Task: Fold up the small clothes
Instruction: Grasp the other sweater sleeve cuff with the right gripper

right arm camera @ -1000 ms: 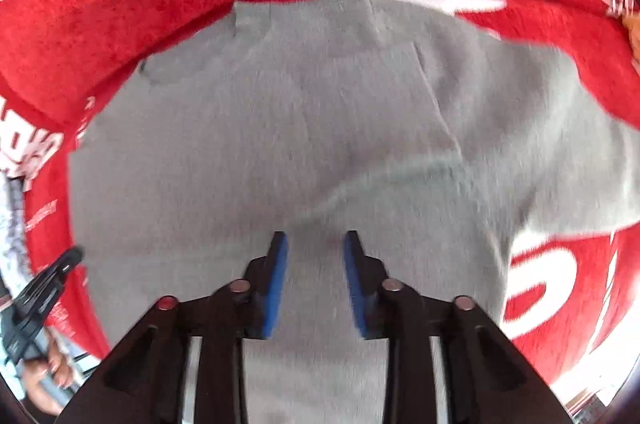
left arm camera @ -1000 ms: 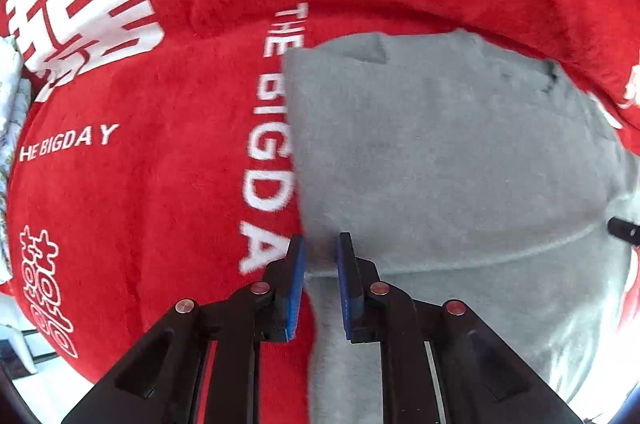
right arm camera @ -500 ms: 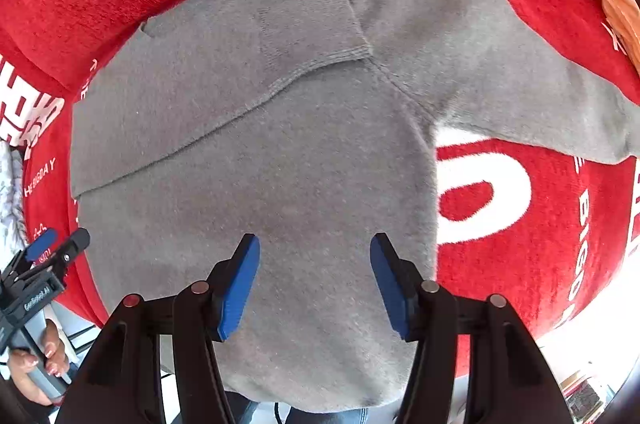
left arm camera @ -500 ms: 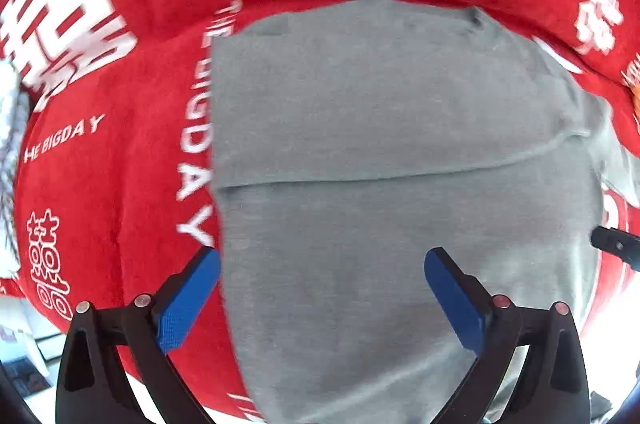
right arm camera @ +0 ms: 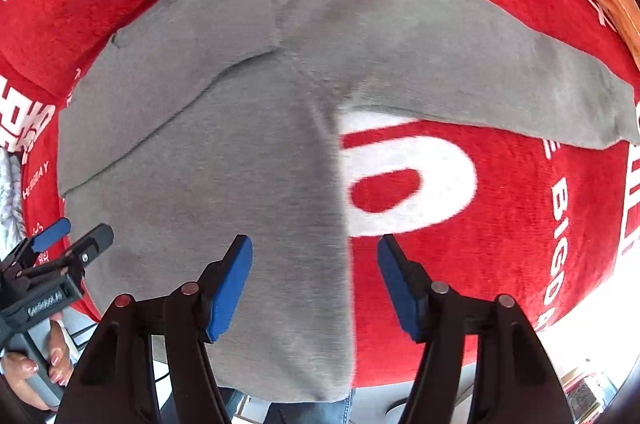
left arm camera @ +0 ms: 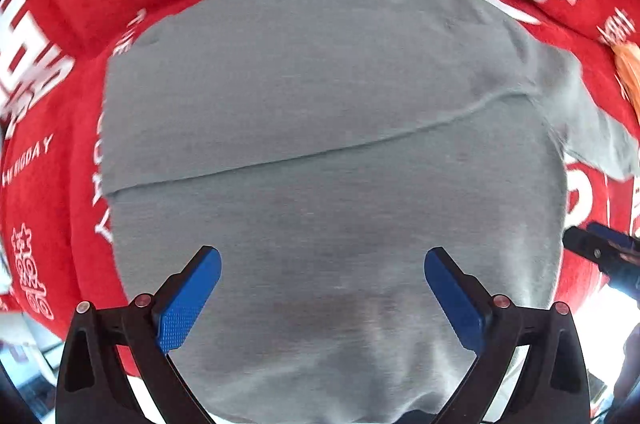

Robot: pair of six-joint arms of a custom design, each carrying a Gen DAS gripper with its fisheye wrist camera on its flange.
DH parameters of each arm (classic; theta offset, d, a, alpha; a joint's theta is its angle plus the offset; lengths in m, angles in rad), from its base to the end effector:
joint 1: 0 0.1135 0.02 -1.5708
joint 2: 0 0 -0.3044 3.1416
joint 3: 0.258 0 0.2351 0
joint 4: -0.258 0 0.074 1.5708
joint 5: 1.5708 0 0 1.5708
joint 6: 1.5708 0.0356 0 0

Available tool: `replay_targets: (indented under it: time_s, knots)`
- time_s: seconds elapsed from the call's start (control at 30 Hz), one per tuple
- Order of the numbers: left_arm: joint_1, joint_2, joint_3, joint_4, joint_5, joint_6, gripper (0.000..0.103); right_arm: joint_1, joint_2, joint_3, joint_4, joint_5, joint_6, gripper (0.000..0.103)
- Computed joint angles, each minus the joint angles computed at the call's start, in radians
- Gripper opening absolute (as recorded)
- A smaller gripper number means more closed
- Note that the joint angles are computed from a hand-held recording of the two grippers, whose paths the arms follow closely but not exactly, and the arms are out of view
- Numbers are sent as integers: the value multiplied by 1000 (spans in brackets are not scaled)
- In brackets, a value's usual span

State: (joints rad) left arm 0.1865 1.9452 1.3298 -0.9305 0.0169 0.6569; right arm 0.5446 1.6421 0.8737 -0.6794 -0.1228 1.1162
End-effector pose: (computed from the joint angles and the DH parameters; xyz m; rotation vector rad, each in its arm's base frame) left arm 0.3483 0.0651 0.2050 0.7255 3.0262 -0.0081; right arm 0.2203 0.1386 0.1938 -0.8689 -2.9988 -0.2714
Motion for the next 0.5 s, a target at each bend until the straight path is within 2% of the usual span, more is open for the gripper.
replay_targets:
  time_s: [0.07,0.17,0.27,0.5]
  knots:
    - [-25,-34,-40,16,8,-10,102,-21,-39,-46,4,-4,-5,69]
    - [-51,-45,-45,-23,44,-47,102,-56,-89,-112,13,-9,-16,69]
    - [-90,-22,-33,-57,35,-106,102,-100,-154,-183,26,-20,-25,69]
    - [-184,-45,-74,-21,40,-179,102,-326,-339,-362,37,-59,-74,69]
